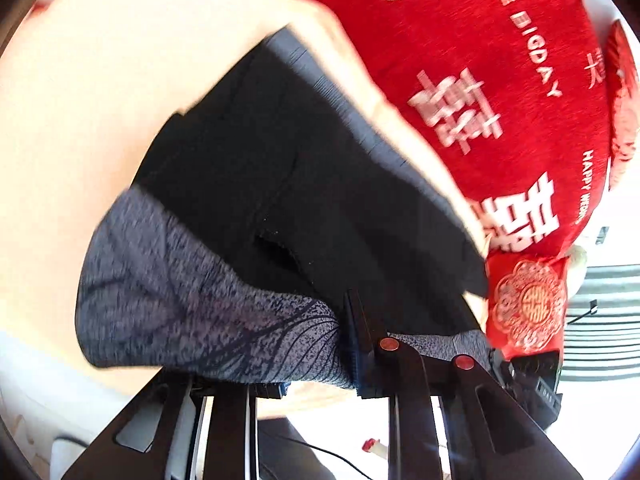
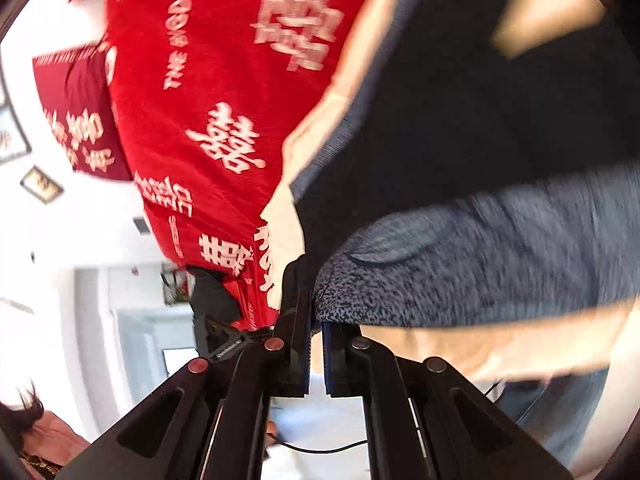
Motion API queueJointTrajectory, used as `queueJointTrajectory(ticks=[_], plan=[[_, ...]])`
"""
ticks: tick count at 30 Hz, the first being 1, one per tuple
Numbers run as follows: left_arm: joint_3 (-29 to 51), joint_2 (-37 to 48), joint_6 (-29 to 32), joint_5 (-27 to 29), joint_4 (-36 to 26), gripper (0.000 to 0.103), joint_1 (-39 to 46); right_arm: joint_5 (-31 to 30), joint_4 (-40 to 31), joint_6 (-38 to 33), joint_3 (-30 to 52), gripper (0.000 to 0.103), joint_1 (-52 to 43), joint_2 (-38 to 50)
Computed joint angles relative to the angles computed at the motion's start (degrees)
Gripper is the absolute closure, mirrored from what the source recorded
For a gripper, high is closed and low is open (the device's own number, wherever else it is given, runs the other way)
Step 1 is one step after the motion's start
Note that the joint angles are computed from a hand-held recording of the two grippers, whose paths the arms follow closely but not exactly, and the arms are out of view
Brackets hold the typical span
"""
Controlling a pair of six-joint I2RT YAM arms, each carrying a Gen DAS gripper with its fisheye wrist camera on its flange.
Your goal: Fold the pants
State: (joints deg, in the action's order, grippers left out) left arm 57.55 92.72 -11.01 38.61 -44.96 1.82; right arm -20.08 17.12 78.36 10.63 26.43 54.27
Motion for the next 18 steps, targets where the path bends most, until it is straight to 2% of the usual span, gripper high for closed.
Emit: queueJointTrajectory(ticks=[2,5,7,8,12,15,18], plan=[[6.03,3.51,-2.98,-0.29,1.62,0.079,-1.82,-8.22,-2.16,-7.35,6.60,0.098,-7.73,7.26],[15.68,10.34,-6.26,-3.21,4.47,0.079,-4.65,-20.09,-6.87,-20.02,20.50,0.098,-18.91,23.72],[23.65,16.88,-8.26,-6.46,6.31,0.079,-6.72,-24.62,-11.12,-26.11,29.80,0.098,-22.99,33.36],[29.31,21.97,-9.17,-8.38,5.92,0.079,-7.85,-26.14,-15.52,-30.37,36.73,0.098,-24.76,39.70],[44.80,36.44,-9.62,-15.42,3.21,0.077,-10.56,-27.85,-31.15,-41.50,59.56,0.096,-27.21,59.63],[52.54,44.45,-9.46,-21.89,0.97,0.065,-12.10,-26.99,-40.75,-47.15,73.93,0.094,-27.75,73.31],[56.74,47.79,-10.07,-23.31,-1.59,0.064,-12.15,-25.31,-46.94,-49.25,82.16,0.094,-28.07,81.66]])
